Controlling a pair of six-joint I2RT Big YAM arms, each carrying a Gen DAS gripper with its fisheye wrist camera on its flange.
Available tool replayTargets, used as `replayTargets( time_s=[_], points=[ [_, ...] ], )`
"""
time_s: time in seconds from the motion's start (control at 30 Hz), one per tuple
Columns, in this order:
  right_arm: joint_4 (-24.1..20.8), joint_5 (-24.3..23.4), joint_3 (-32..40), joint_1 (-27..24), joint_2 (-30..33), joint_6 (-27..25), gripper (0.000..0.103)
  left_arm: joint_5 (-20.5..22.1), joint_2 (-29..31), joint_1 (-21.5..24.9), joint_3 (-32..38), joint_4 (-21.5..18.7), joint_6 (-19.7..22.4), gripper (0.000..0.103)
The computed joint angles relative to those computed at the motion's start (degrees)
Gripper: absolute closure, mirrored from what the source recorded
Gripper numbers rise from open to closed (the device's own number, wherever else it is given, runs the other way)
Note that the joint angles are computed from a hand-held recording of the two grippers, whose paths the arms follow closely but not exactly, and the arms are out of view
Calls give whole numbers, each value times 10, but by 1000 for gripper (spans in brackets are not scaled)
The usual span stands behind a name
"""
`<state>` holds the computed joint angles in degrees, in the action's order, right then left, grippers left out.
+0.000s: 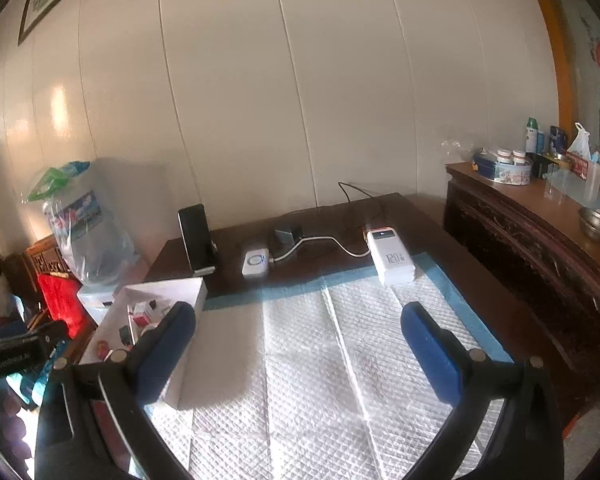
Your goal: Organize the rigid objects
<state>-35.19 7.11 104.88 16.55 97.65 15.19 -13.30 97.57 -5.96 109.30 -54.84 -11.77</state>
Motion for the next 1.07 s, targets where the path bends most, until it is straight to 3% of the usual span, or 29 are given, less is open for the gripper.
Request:
replayTargets(
  time_s=[0.33,0.53,1.07],
  points=[
    [11,-58,27,-23,25,-27,0,-53,4,-24,7,12,-5,0],
    [-2,-103,44,-40,40,-35,0,-79,14,-43,22,-8,-26,0],
    [-3,-145,55,-66,50,-47,0,-94,31,-63,49,-37,-60,0]
  ],
)
